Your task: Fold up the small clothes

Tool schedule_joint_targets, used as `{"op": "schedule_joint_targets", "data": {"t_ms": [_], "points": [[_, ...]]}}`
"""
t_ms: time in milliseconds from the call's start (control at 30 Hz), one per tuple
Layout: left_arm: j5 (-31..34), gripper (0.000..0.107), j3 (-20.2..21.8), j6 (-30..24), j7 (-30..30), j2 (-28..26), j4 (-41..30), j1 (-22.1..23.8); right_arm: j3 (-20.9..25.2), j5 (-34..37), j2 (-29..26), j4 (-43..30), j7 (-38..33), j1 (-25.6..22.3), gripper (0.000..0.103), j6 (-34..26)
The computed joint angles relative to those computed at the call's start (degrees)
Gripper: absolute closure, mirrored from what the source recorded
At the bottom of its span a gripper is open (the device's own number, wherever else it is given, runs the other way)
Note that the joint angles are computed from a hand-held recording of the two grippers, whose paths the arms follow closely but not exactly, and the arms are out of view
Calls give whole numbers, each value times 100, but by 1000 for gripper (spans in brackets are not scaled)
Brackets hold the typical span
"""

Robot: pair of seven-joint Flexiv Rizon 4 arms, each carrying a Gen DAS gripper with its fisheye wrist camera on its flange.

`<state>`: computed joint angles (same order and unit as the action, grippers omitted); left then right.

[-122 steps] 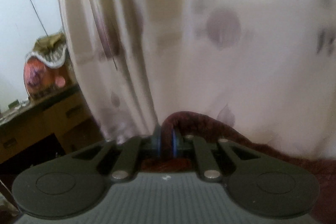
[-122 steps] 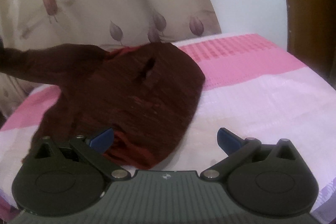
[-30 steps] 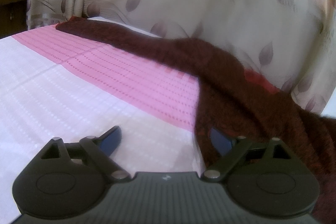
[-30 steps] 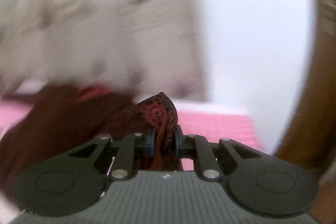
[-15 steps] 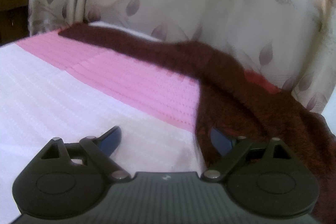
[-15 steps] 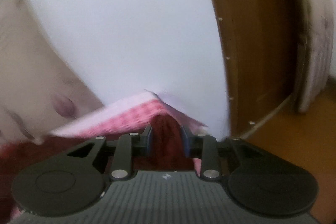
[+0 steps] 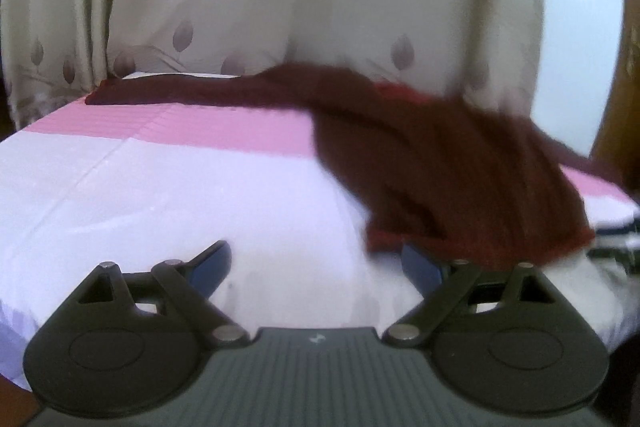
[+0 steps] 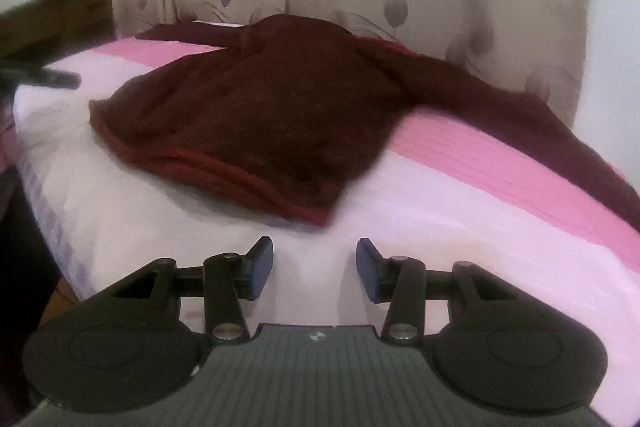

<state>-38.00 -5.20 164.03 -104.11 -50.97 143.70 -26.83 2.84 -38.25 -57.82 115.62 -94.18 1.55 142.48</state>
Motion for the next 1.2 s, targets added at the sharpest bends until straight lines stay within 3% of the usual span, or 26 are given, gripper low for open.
{"op": "schedule_joint_targets", "data": {"t_ms": [100, 200, 267, 300, 333, 433, 533, 633, 867, 967, 1033, 1067, 1133, 1200], "points": [[48, 14, -34, 141, -111, -165, -67, -68, -120, 1352, -79, -14, -573, 743, 35, 320], [145, 14, -76, 158, -170, -255, -174, -53, -223, 2420, -308, -180, -1088, 1365, 35, 729], [89, 14, -71, 219, -114, -305, -233, -116, -255, 2819, -351, -341, -1147, 1551, 45, 794], [59, 14, -72, 265, -78, -331, -260, -153, -239, 2846, -377, -510, -1048, 1541, 68, 703], [17, 14, -72, 312, -26, -351, -297, -189, -189, 2839, -345, -537, -918, 1490, 77, 706], [-173, 14, -84, 456, 177, -418, -434, -286, 108, 2239, -108, -470, -34, 913, 88, 613], [-441, 14, -161, 513, 455, -455, -640, -365, 677, 816, 165, -483, 1796, -114, 88, 344], [-427, 14, -238, 463, 685, -493, -866, -339, 847, 44, 292, -595, 2890, -575, 90, 391], [-826, 14, -389, 21, 1745, -572, -1535, -519, 702, -683, 437, -915, 4152, -706, 93, 615], [-342, 14, -485, -246, 1448, -502, -1602, -209, 521, -712, 504, -979, 4344, -585, 93, 710], [-361, 15, -495, -282, 1215, -529, -1733, -149, 386, -722, 550, -993, 4417, -488, 93, 787], [-454, 18, -514, -314, 1122, -544, -1793, -141, 312, -719, 568, -1000, 4447, -435, 93, 811], [-275, 46, -578, -509, 767, -510, -1807, 69, 163, -640, 620, -960, 4479, -326, 93, 872], [72, 49, -642, -897, 243, -443, -1765, 361, 68, -666, 614, -994, 4608, -289, 93, 894]]}}
